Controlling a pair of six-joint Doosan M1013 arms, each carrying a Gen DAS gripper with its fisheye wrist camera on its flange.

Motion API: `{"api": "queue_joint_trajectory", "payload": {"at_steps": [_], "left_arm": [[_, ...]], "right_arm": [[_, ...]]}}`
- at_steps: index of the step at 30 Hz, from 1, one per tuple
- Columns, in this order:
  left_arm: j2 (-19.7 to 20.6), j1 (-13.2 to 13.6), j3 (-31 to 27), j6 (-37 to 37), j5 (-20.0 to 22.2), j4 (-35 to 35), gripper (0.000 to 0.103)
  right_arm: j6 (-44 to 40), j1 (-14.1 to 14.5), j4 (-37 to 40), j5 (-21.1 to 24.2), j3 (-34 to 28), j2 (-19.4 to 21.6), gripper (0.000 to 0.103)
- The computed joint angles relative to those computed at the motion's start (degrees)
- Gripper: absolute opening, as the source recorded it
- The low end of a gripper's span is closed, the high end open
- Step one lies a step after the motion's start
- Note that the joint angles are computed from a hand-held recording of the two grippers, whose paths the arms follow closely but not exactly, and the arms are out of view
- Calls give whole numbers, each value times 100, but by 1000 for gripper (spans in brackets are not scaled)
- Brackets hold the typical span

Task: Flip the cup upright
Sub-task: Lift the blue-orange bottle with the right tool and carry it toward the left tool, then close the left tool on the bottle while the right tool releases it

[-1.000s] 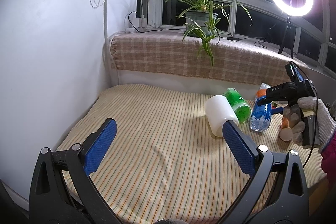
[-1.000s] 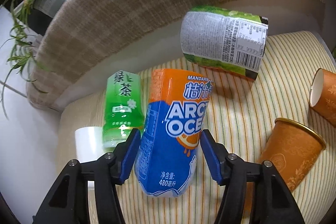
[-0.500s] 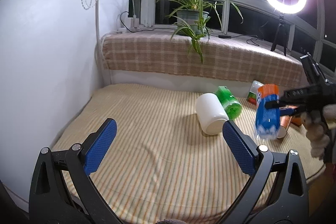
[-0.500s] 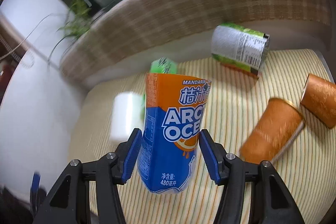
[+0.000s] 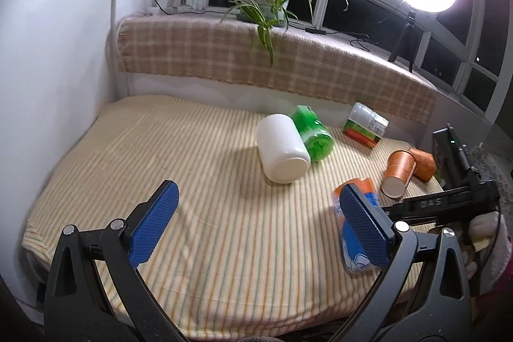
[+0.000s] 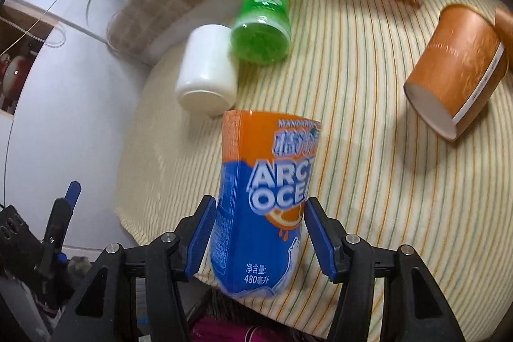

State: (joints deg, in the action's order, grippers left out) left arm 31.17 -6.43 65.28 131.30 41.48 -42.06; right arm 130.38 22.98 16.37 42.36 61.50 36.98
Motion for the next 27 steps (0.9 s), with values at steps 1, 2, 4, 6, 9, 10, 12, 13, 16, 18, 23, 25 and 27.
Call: {"api": "queue_joint_trajectory", "payload": {"at_steps": [1, 2, 4, 6, 9, 10, 12, 13, 16, 18, 23, 25, 27], "left_arm": [[31, -2, -53, -34, 90, 15, 102], [64, 0, -108, -85, 216, 14, 102], [141, 11, -228, -197, 510, -20, 102], [274, 21, -431, -379, 990, -56, 102], [464, 16, -716, -572, 1598, -97, 102], [539, 6, -829, -652, 1794, -98, 101], [701, -18, -1082, -798, 2230, -129, 100], [776, -31, -1195, -873, 2401, -145, 100], [968, -88, -1479, -1128, 2776, -150, 100], [1085, -126, -1651, -1263, 2981, -144, 99], [1557, -202, -2357, -1785, 3979, -305, 98], [1798, -234, -2710, -2091, 4436, -408, 98], [1952, -254, -2935, -2332, 4686, -483, 94]], "right_arm": [[35, 8, -32, 3, -11, 18, 61], [74, 22, -95, -25, -31, 36, 61], [166, 52, -227, -100, -17, 24, 64], [331, 103, -478, -191, 43, -17, 64], [542, 167, -856, -457, 273, -165, 74], [652, 191, -1015, -541, 330, -210, 75], [1046, 268, -1511, -805, 583, -387, 76], [1307, 309, -1809, -899, 694, -465, 78], [2450, 477, -3093, -1024, 1056, -720, 82], [3177, 604, -3917, -872, 1220, -844, 82], [4216, 800, -4896, -479, 1523, -1060, 83], [4461, 841, -5065, -379, 1607, -1109, 83], [4681, 872, -5201, -358, 1758, -1204, 83]]}}
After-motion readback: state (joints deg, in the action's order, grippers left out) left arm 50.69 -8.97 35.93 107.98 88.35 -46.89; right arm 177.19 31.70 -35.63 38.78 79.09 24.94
